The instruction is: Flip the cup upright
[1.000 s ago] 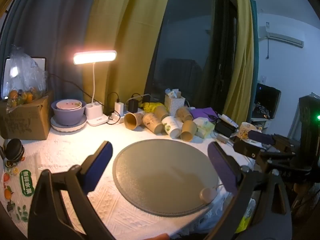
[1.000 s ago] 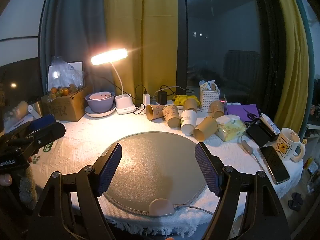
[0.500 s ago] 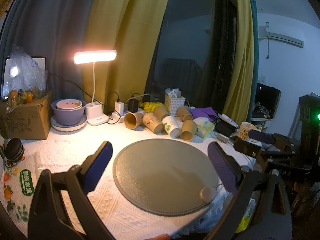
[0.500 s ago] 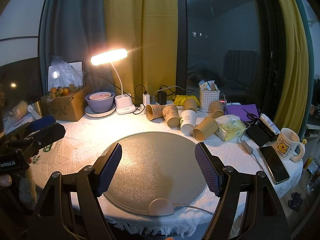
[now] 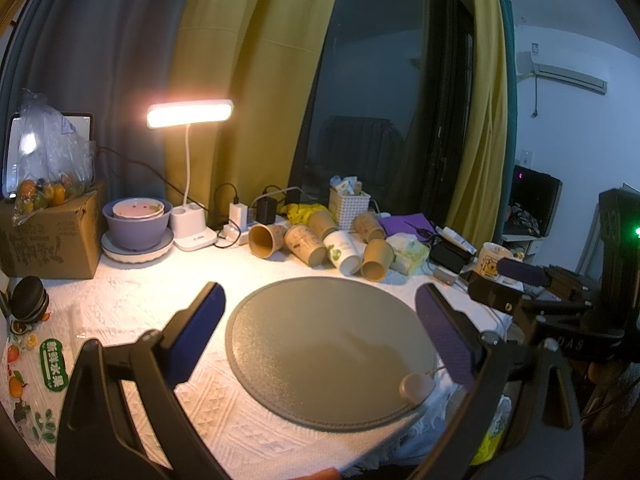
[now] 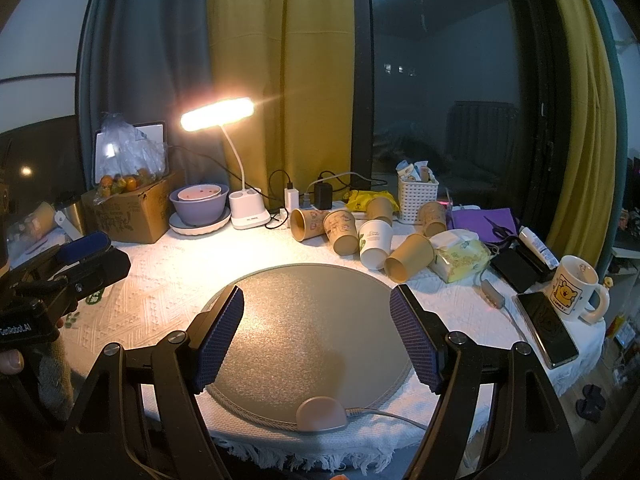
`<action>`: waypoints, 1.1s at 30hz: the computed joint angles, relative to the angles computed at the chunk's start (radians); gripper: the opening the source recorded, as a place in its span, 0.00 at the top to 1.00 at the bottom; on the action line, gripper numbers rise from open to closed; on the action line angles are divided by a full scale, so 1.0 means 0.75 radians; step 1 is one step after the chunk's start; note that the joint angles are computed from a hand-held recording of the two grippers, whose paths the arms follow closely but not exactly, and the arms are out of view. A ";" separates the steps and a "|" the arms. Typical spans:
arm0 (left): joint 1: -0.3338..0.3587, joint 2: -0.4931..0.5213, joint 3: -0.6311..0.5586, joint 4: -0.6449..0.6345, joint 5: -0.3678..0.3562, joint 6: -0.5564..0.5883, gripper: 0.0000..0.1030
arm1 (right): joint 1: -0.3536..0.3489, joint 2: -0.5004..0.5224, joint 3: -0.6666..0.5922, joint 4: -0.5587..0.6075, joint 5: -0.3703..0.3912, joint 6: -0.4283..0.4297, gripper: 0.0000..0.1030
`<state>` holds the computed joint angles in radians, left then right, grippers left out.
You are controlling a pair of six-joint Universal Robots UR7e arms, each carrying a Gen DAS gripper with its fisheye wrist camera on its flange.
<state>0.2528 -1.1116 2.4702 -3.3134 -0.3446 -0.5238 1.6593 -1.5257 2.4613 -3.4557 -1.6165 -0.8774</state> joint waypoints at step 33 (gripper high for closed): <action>-0.024 0.018 0.015 0.037 0.007 -0.073 0.06 | 0.002 -0.009 0.002 0.004 -0.002 0.002 0.24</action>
<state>0.2345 -1.0980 2.4810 -3.2857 -0.3394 -0.5783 1.6610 -1.5327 2.4628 -3.4528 -1.6179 -0.8760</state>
